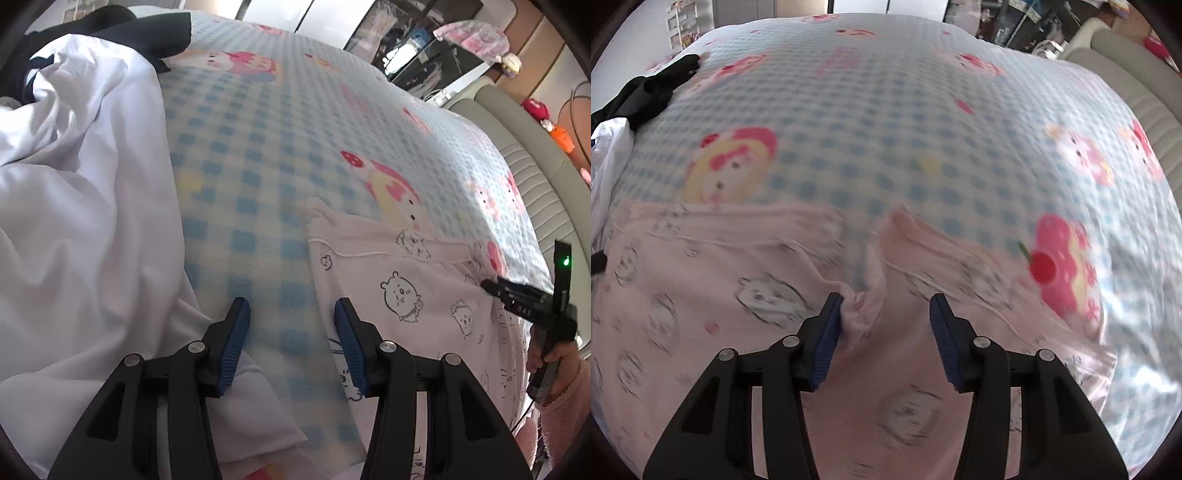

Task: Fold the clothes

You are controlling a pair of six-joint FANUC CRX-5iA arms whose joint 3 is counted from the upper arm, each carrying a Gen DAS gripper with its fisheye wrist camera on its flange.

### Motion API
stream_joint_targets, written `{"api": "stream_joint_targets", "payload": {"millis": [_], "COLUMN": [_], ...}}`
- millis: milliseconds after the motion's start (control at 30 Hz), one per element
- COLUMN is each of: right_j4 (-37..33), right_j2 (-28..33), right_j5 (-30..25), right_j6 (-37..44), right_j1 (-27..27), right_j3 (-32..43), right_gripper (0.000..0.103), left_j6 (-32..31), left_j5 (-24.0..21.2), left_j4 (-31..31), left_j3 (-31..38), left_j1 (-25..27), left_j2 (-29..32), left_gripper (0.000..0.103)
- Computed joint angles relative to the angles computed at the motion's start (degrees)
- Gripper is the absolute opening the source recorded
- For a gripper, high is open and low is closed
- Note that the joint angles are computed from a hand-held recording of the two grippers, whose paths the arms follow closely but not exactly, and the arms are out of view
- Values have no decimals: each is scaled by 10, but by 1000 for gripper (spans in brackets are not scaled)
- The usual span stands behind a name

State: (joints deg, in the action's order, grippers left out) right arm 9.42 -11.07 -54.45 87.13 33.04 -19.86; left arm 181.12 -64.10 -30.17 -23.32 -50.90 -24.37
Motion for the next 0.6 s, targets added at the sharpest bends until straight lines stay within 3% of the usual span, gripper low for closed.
{"api": "stream_joint_targets", "payload": {"millis": [133, 300, 367, 467, 600], "right_j4": [4, 62, 27, -81, -122], "right_j2": [-7, -23, -43, -29, 63], "right_j5": [22, 59, 83, 49, -28], "right_j6": [0, -78, -52, 58, 82], "right_j1": [-15, 1, 2, -1, 0], "right_j3": [-14, -37, -32, 29, 101], "right_gripper": [49, 48, 48, 53, 52], "left_j6": [18, 45, 36, -18, -116], "left_j5": [0, 9, 14, 23, 62], "left_j4": [-17, -45, -44, -8, 71], "left_j3": [3, 3, 4, 9, -7], "left_j1": [-16, -29, -18, 27, 101], "left_j2": [-1, -13, -18, -9, -5], "left_gripper": [51, 50, 48, 45, 44]}}
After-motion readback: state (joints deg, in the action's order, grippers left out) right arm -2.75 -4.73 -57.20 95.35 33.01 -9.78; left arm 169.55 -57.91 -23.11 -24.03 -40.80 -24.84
